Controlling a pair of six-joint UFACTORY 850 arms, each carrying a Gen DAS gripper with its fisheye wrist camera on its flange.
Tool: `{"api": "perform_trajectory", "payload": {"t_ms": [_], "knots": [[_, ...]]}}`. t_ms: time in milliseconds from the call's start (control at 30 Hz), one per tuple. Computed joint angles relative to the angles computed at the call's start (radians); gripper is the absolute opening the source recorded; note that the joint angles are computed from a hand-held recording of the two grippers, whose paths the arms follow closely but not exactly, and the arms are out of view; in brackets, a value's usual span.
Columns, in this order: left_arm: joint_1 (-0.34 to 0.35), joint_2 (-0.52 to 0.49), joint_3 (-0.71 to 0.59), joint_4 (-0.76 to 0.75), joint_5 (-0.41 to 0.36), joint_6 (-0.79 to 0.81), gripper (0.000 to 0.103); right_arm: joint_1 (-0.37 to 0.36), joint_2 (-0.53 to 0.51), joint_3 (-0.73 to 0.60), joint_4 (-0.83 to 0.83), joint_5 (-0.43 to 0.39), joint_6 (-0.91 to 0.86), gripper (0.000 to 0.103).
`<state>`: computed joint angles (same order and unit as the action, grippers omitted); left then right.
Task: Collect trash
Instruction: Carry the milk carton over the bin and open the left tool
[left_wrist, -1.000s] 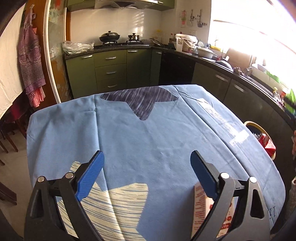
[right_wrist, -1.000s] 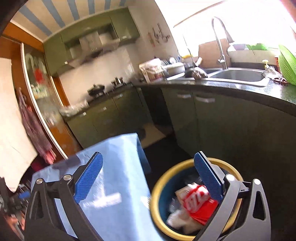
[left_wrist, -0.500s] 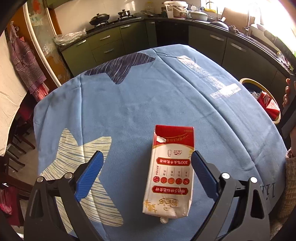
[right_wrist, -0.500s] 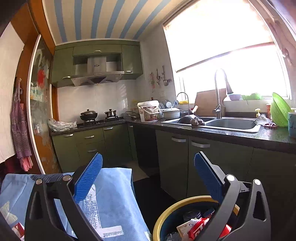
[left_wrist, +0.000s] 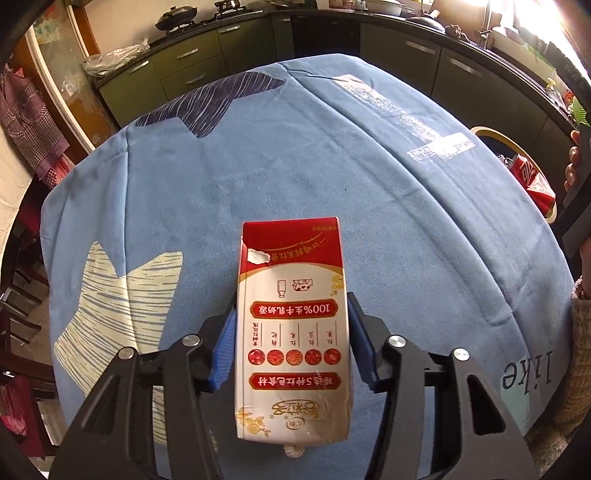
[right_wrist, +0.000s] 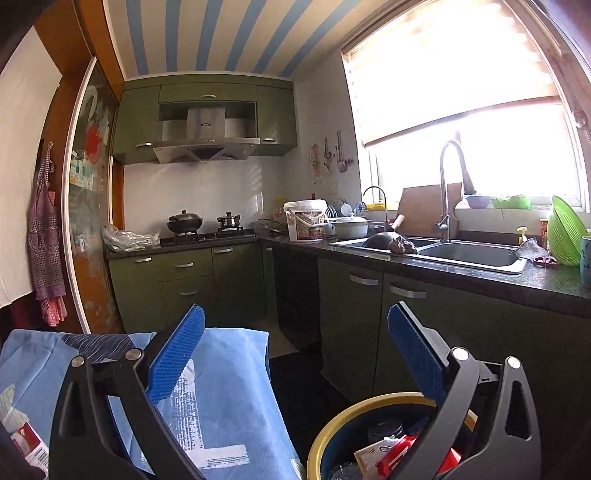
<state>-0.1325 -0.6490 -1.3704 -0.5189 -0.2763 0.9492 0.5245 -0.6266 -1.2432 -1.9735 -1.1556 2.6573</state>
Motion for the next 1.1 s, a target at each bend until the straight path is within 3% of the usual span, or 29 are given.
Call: {"api": "perform_trajectory", "payload": {"t_ms": [233, 433, 533, 700, 867, 967, 1100], "knots": [[-0.035, 0.061, -0.007, -0.178, -0.055, 0.219, 0.049, -0.003, 0.011, 0.024, 0.023, -0.041, 0.05, 0.098], [-0.137, 0.094, -0.045, -0.278, -0.154, 0.374, 0.049, -0.022, 0.118, 0.126, 0.066, -0.013, 0.113, 0.098], [-0.201, 0.073, -0.09, -0.246, -0.203, 0.37, 0.049, -0.031, 0.189, 0.2, 0.102, 0.03, 0.06, 0.098], [-0.297, -0.028, -0.239, -0.158, -0.322, 0.267, 0.049, -0.026, 0.27, 0.318, 0.222, 0.054, -0.034, 0.098], [-0.373, -0.186, -0.46, -0.041, -0.414, 0.072, 0.049, -0.009, 0.346, 0.46, 0.317, -0.013, 0.032, 0.098], [-0.411, -0.27, -0.584, 0.025, -0.438, -0.038, 0.049, -0.014, 0.388, 0.535, 0.331, -0.021, 0.108, 0.098], [-0.45, -0.442, -0.839, 0.124, -0.541, -0.189, 0.049, -0.021, 0.421, 0.601, 0.33, -0.004, 0.168, 0.098]]}}
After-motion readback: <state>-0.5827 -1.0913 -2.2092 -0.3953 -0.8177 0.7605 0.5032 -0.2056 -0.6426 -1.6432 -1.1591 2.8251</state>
